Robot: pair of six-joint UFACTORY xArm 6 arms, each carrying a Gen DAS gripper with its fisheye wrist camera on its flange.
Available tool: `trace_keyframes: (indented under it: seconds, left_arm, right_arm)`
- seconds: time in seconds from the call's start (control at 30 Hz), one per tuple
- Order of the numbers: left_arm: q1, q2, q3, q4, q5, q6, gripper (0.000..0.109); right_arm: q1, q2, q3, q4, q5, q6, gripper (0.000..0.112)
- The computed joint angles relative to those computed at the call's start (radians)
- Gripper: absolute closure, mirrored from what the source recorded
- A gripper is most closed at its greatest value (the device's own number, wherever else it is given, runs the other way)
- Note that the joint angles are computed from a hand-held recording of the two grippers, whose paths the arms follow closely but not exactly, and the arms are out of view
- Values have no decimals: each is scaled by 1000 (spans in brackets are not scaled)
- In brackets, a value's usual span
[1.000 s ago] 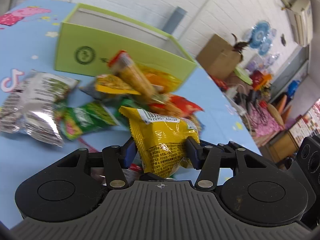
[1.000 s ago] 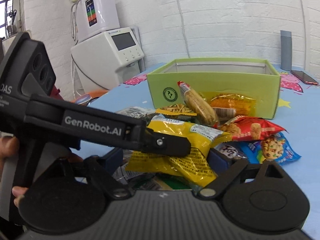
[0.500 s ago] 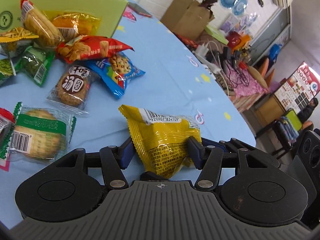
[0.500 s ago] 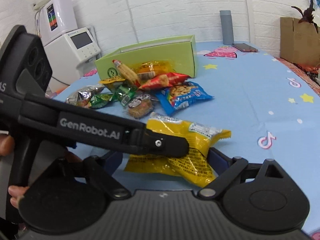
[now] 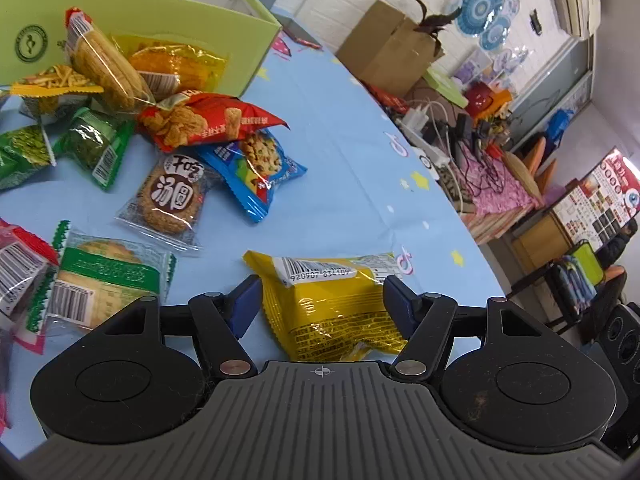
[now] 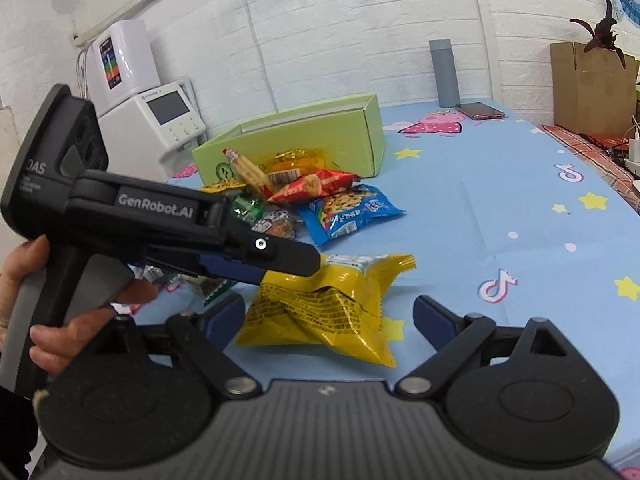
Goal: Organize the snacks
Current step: 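Carry the yellow chip bag into the green box and open the left gripper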
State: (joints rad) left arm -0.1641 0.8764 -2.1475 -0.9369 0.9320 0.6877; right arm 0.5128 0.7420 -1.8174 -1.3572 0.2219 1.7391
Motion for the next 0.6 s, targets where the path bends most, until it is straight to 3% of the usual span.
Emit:
trace_keyframes:
  seconds: [0.17, 0.23, 0.33, 0.37, 0.43, 0.6]
  left_arm:
    - [-4, 15, -15, 15, 4, -17, 52]
    - [2, 38, -44, 12, 29, -33, 53]
    - [7, 56, -66, 2, 53, -32, 60]
    - [8, 61, -76, 5, 60, -33, 68]
    - [16, 96, -135, 3, 101, -68, 73]
    - [25, 151, -259, -1, 123, -95, 74]
  right_arm:
    - [-4, 45, -49, 111, 3, -133, 18]
    - [-7, 63, -69, 133, 0, -156, 28]
    - [-14, 105, -98, 244, -38, -254, 35]
    - [-13, 113, -107, 239, -40, -249, 36]
    - [-4, 113, -114, 240, -19, -250, 39]
    - [-2, 136, -179, 309, -1, -349, 37]
